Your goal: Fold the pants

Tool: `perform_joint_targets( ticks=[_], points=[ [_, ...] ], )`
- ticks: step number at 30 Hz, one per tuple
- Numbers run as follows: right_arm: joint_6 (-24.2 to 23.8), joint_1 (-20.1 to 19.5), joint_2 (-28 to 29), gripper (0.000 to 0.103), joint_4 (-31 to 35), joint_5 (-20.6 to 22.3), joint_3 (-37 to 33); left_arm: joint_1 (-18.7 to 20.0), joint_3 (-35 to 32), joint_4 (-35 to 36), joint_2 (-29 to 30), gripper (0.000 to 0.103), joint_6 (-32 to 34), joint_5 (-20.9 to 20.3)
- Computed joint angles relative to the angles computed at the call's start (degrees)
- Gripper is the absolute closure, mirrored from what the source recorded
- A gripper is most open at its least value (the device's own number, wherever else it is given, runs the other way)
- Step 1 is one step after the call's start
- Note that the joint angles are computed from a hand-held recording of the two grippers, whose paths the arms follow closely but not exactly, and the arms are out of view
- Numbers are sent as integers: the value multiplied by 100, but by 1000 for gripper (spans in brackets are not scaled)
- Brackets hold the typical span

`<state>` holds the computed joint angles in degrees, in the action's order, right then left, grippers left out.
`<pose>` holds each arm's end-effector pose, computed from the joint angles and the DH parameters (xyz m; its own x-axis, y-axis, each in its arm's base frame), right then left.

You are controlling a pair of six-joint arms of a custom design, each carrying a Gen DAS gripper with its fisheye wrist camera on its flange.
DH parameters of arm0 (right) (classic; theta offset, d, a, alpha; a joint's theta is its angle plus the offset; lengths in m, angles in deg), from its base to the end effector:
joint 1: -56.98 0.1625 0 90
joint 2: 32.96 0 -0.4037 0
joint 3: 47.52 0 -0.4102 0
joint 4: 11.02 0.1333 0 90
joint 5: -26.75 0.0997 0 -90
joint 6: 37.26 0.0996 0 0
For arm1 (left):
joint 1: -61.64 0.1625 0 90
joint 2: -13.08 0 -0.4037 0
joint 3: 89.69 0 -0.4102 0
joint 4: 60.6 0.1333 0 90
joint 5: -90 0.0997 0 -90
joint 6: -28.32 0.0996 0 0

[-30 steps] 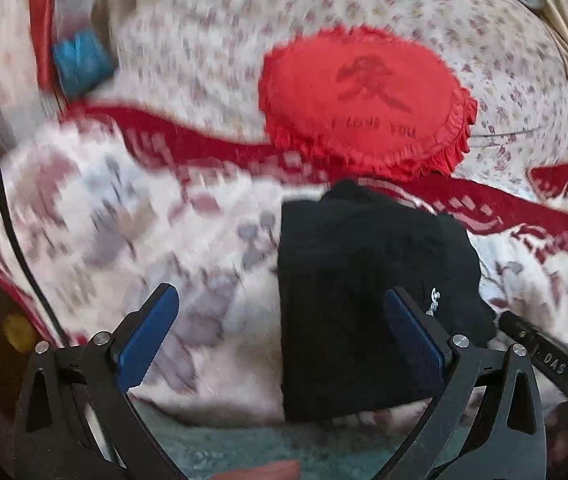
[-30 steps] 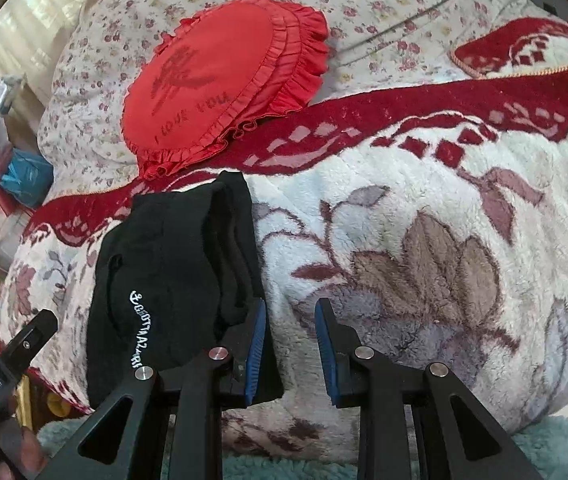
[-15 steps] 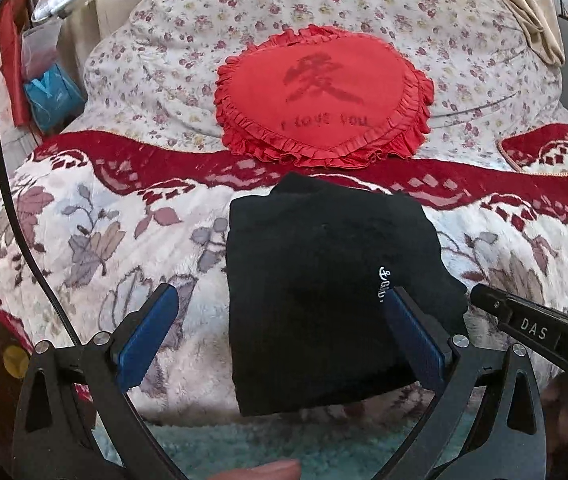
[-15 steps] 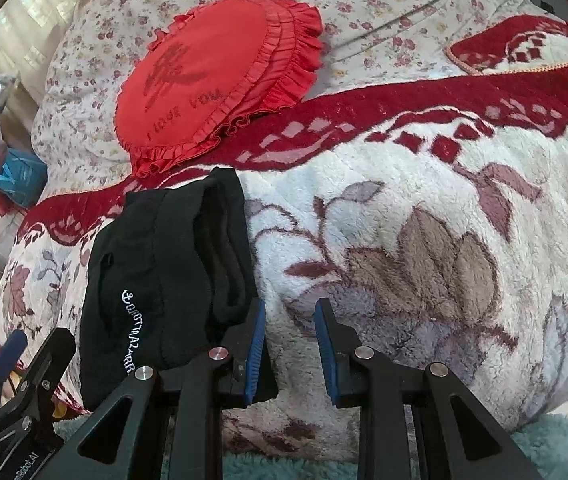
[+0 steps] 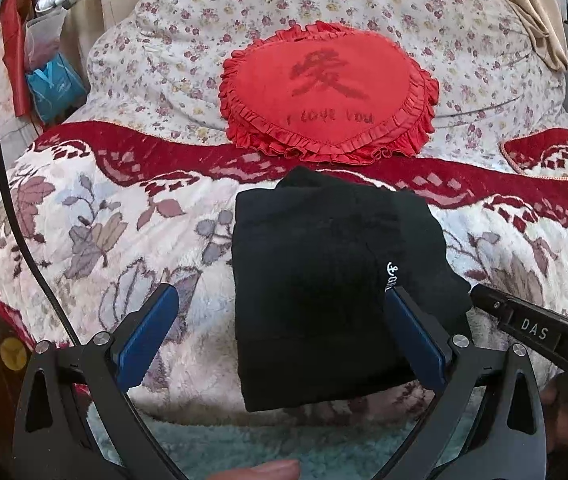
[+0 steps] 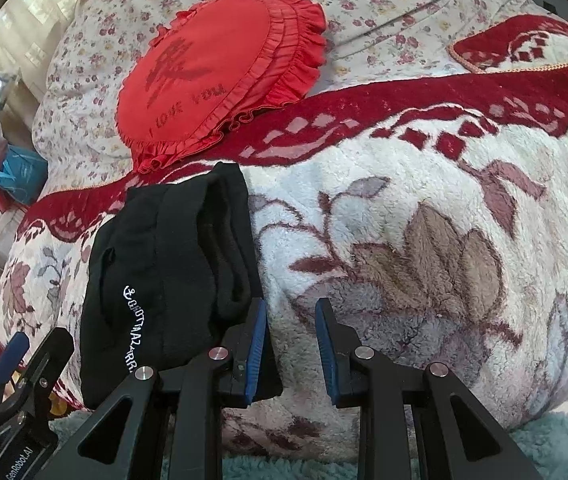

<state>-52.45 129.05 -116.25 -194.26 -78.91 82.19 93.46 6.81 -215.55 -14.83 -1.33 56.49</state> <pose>-0.0429 -0.4781 0.2734 -0.8808 0.2962 0.3693 -0.0209 0.7551 -0.6553 -0.3979 -0.5015 -0.0916 -0.6334 0.1716 -0.7546 0.6152 0.7032 -0.3565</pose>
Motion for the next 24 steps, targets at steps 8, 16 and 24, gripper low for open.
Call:
perform_joint_targets(
  ticks=[8, 16, 24],
  points=[
    [-5, -3, 34, 79, -3, -11, -14, 69, -14, -12, -5, 1, -72, -94],
    [-62, -14, 26, 79, -15, -22, -17, 74, -72, 48, 41, 1, -71, -155],
    [-161, -8, 29, 79, -52, -15, 8, 95, -64, 81, 15, 1, -117, -178]
  ],
)
